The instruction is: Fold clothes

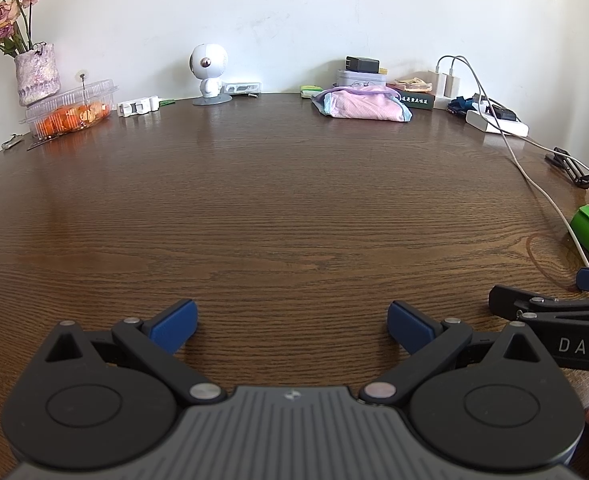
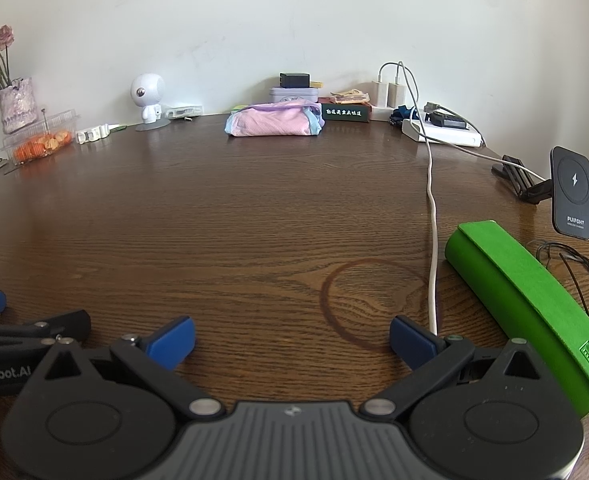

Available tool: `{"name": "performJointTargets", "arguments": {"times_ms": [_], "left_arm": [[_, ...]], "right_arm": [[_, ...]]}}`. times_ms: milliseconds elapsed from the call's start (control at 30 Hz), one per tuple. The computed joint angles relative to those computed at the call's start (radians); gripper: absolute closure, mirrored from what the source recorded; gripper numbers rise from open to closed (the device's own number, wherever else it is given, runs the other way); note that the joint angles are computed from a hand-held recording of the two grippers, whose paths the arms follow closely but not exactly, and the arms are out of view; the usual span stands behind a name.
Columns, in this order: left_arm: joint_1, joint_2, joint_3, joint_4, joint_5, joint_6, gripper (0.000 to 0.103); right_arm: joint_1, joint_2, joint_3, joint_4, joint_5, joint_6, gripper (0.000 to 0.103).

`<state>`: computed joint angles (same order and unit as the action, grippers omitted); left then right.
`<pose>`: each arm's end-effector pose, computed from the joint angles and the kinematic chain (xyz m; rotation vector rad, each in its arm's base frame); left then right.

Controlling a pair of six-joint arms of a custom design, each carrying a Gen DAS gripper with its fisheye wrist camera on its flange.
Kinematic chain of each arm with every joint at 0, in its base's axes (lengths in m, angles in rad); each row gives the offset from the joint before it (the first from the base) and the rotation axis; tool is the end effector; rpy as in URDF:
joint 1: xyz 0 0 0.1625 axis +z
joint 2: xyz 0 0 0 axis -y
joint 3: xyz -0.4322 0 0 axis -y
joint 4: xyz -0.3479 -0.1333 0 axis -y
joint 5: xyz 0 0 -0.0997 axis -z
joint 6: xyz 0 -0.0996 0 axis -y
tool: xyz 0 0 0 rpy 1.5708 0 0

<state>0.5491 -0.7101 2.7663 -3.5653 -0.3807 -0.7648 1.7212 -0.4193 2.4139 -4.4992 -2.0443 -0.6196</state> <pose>-0.1062 -0.3297 0.0935 0.3159 2.0994 -1.0783 0.1442 -0.3648 0.0488 0.6040 -2.2348 0.9978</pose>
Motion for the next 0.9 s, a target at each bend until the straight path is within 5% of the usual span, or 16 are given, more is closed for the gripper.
{"name": "performJointTargets", "arguments": {"times_ms": [700, 900], "left_arm": [[-0.005, -0.011, -0.008, 0.050, 0.007, -0.034, 0.001], [0.023, -0.043, -0.002, -0.121, -0.095, 0.150, 0.000]], "right_arm": [[0.014, -0.001, -0.010, 0.009, -0.028, 0.010, 0.000], [-0.010, -0.072, -0.001, 0.115, 0.002, 0.019, 0.000]]}}
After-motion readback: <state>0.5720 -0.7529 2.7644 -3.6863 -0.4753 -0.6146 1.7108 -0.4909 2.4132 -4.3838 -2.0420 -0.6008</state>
